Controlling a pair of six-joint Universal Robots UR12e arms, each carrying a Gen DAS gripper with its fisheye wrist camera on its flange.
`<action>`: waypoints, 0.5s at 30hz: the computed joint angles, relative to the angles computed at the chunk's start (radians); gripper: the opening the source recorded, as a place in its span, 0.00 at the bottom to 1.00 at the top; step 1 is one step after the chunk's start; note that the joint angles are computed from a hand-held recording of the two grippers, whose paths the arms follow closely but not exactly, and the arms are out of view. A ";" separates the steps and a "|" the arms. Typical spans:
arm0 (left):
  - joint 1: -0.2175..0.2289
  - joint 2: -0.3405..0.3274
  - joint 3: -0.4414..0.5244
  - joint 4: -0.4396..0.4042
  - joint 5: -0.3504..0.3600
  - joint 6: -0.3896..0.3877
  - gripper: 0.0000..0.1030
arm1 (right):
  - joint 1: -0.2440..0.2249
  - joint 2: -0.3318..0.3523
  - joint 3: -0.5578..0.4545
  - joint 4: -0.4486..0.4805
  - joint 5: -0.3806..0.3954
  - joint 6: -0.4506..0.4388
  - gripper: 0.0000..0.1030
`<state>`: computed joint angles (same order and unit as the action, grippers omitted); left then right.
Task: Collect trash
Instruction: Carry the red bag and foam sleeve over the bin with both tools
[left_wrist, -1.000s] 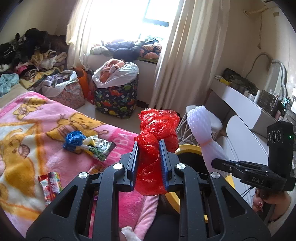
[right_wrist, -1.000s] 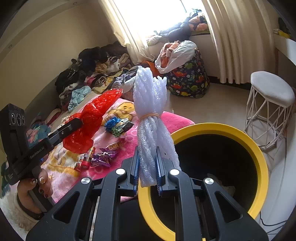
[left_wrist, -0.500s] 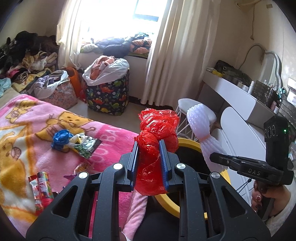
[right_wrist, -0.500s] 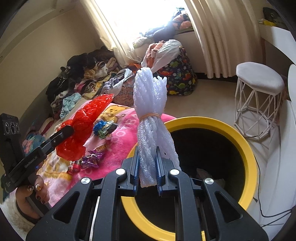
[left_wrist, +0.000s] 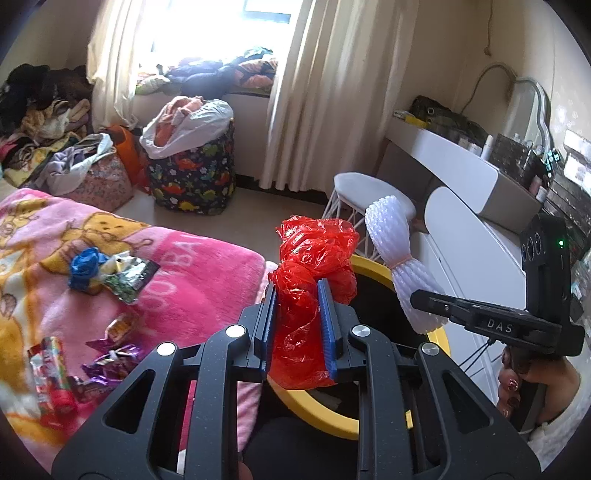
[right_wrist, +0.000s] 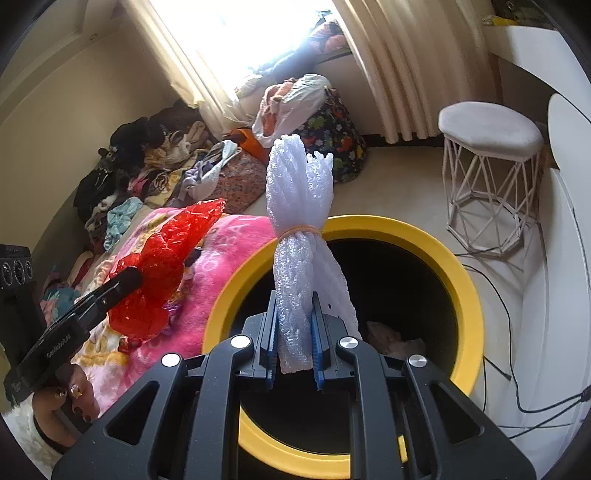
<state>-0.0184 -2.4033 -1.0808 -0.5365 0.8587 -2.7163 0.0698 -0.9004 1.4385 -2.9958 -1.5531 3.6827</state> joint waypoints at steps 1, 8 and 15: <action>-0.002 -0.001 0.000 -0.005 0.002 0.007 0.15 | -0.002 -0.001 0.003 0.001 -0.001 0.005 0.14; -0.015 -0.006 0.003 -0.042 0.011 0.044 0.15 | -0.010 -0.006 0.027 0.003 0.003 0.038 0.14; -0.027 -0.015 0.012 -0.091 0.023 0.083 0.15 | -0.014 -0.003 0.033 0.027 0.009 0.061 0.14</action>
